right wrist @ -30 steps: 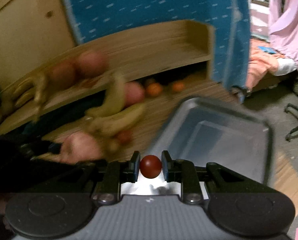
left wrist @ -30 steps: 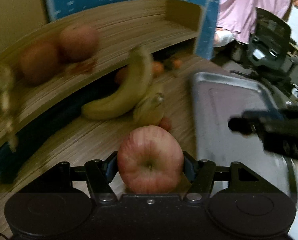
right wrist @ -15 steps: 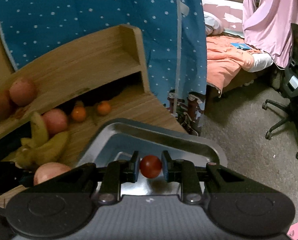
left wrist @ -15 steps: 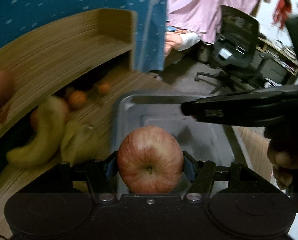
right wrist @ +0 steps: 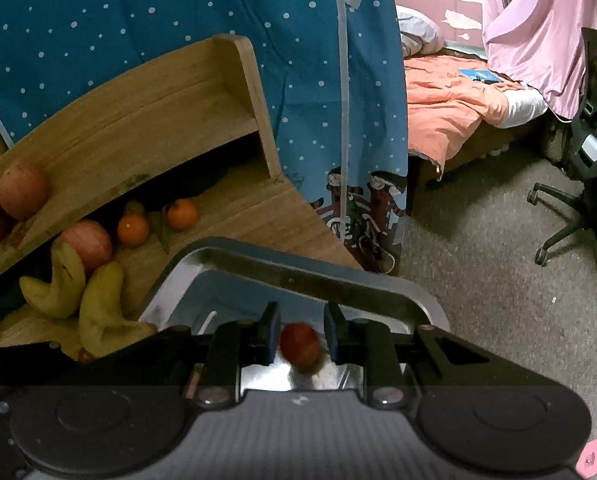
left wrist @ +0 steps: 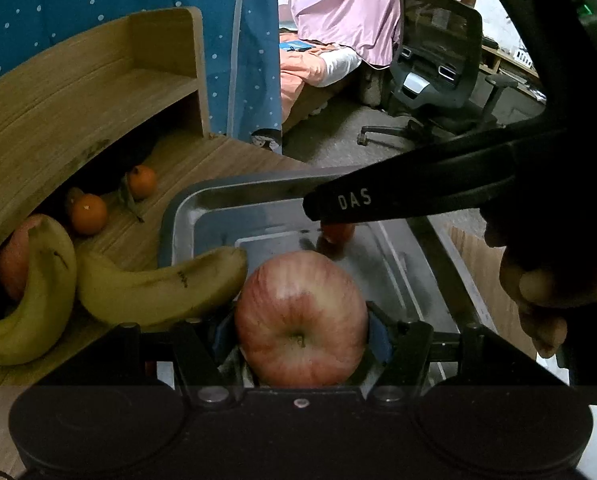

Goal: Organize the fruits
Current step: 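Carry the apple in the left gripper and the tomato in the right gripper to the metal tray, then open both grippers to drop the apple and tomato onto the tray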

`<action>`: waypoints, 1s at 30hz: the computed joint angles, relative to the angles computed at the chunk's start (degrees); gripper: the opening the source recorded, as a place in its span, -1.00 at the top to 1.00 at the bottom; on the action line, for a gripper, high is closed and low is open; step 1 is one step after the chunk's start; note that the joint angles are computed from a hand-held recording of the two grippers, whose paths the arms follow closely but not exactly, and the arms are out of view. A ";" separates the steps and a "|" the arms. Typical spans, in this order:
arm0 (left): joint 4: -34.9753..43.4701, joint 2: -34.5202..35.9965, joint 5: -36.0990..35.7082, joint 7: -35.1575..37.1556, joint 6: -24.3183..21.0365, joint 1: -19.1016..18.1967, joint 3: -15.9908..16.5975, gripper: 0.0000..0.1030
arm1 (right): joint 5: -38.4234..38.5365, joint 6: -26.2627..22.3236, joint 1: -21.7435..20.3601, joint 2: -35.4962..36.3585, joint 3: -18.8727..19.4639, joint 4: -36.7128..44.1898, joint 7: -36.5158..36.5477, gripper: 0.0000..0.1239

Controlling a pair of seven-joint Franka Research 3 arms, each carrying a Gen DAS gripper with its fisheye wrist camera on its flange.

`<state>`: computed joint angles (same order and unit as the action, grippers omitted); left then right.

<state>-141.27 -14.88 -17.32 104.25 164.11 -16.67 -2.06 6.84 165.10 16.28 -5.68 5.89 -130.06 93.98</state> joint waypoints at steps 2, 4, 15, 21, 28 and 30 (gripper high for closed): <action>-0.44 -0.83 -1.03 0.80 -0.14 -0.38 0.66 -0.29 | -0.36 0.33 -0.06 -0.32 0.13 -0.33 0.45 0.42; -0.78 -1.81 -3.04 2.61 -0.26 -1.44 1.95 -0.29 | -0.68 0.97 -0.17 -1.07 0.30 -1.01 1.12 0.28; -8.81 -15.51 -2.04 2.05 2.06 -2.24 5.41 -0.68 | -11.60 3.68 -7.47 -13.75 7.87 -9.48 16.34 -0.25; -14.23 -25.96 4.74 -0.93 -0.82 1.21 7.87 -0.89 | -14.13 1.05 -11.22 -24.66 14.41 -14.67 24.66 -0.47; -19.93 -39.20 10.72 -0.84 -7.68 6.46 11.48 -0.98 | -13.93 -6.24 -9.90 -36.25 20.27 -18.66 34.16 -0.66; -21.47 -43.49 11.89 0.10 -10.72 8.36 12.72 -0.99 | -13.71 -8.98 -8.22 -39.04 21.51 -19.31 36.48 -0.66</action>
<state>-162.74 -58.37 -5.43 104.35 153.39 -8.31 10.66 -6.87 156.12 8.06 -44.71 27.40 -149.37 130.46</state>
